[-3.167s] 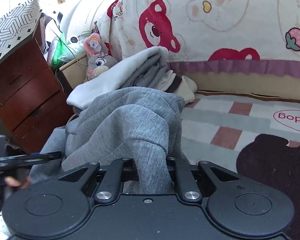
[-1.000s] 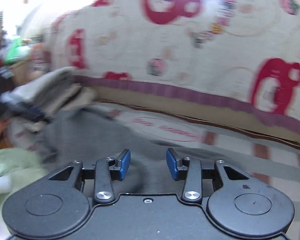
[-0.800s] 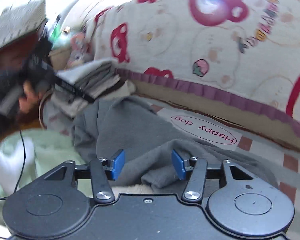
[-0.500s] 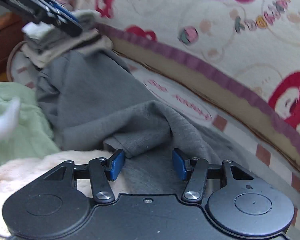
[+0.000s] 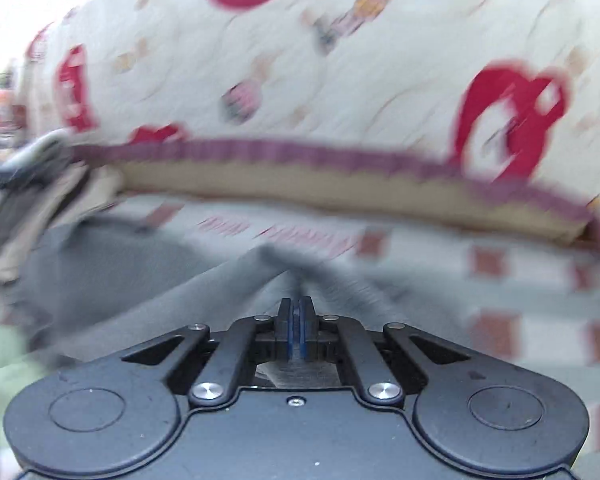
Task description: Fold clothes
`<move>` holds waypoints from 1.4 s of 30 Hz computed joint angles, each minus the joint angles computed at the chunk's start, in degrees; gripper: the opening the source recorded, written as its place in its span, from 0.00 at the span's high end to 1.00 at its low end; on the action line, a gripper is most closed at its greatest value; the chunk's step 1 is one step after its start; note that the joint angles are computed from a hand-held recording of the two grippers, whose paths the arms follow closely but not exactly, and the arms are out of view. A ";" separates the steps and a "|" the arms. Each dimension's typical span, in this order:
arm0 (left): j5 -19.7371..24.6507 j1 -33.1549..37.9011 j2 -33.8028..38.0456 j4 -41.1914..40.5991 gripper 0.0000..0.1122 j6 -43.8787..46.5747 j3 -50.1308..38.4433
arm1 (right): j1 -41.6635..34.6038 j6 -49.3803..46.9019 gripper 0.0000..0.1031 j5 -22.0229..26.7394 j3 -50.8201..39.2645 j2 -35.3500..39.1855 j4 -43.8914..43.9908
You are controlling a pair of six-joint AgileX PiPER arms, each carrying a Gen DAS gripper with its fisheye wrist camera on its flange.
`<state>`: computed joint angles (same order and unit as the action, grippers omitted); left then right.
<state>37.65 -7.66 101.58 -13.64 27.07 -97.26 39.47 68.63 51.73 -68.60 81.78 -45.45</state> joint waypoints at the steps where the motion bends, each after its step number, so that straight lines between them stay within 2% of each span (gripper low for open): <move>1: -2.84 1.50 0.41 2.35 0.51 -1.27 2.63 | -0.83 -0.47 0.97 3.26 -2.06 1.02 -0.60; 3: -2.84 5.32 2.79 5.75 0.51 -4.02 4.05 | -2.80 -1.63 0.97 9.49 -6.39 3.34 -1.69; 5: -2.83 8.55 4.27 8.99 0.51 -6.18 5.75 | -5.48 -0.64 1.00 10.82 -7.35 2.94 -1.90; 8: -3.63 13.05 4.55 7.02 0.51 1.00 9.65 | -5.72 -1.67 1.00 15.04 -7.91 4.16 -5.48; 10: -0.24 17.14 5.88 -2.04 0.51 8.85 9.24 | -6.86 -4.69 1.00 13.25 -7.25 4.39 -3.01; 12: 4.67 20.68 8.21 -10.21 0.51 12.19 6.51 | -8.66 -6.14 0.99 7.44 -6.26 2.98 4.21; 15: 8.19 22.88 11.62 -16.04 0.51 12.56 2.25 | -12.03 -10.52 0.90 -1.73 -4.07 0.95 17.04; 17: 8.33 22.35 13.67 -17.16 0.50 12.86 -0.39 | -11.03 -10.25 0.79 -3.50 -3.97 1.24 20.86; 18: 7.92 21.67 14.66 -17.15 0.49 13.12 -1.69 | -10.47 -8.95 0.65 -3.80 -4.10 1.78 20.93; 19: 7.96 21.10 15.93 -17.16 0.48 13.14 -3.42 | -9.91 -7.56 0.58 -4.05 -4.26 2.37 20.88; 21: 9.53 20.27 19.41 -17.28 0.46 12.37 -8.31 | -10.26 -5.21 0.58 -4.28 -5.07 3.75 22.57; 24: 14.02 19.10 25.09 -15.64 0.42 10.96 -16.32 | -12.57 -2.75 0.47 -5.95 -5.56 5.94 28.66; 25: 15.94 18.72 27.06 -14.43 0.45 10.01 -19.24 | -13.62 -1.93 0.47 -6.70 -5.62 6.90 30.85; 26: 18.12 18.32 28.96 -12.43 0.67 8.38 -22.19 | -13.64 -0.58 0.47 -5.49 -6.15 7.74 30.75; 27: 18.70 18.14 29.61 -11.56 0.82 7.99 -22.97 | -13.43 1.13 0.47 -4.11 -6.70 8.62 30.15; 29: 16.54 18.47 27.65 -12.60 0.92 10.36 -19.55 | -13.12 4.23 0.47 -1.32 -7.89 10.43 29.30; 36: 9.54 19.31 21.15 -15.96 0.93 19.03 -8.99 | -12.25 6.29 0.46 -0.82 -3.68 6.09 28.49; 42: 10.37 19.35 22.20 -14.17 0.92 16.89 -10.44 | -14.02 4.02 0.45 -2.00 -1.65 4.37 32.81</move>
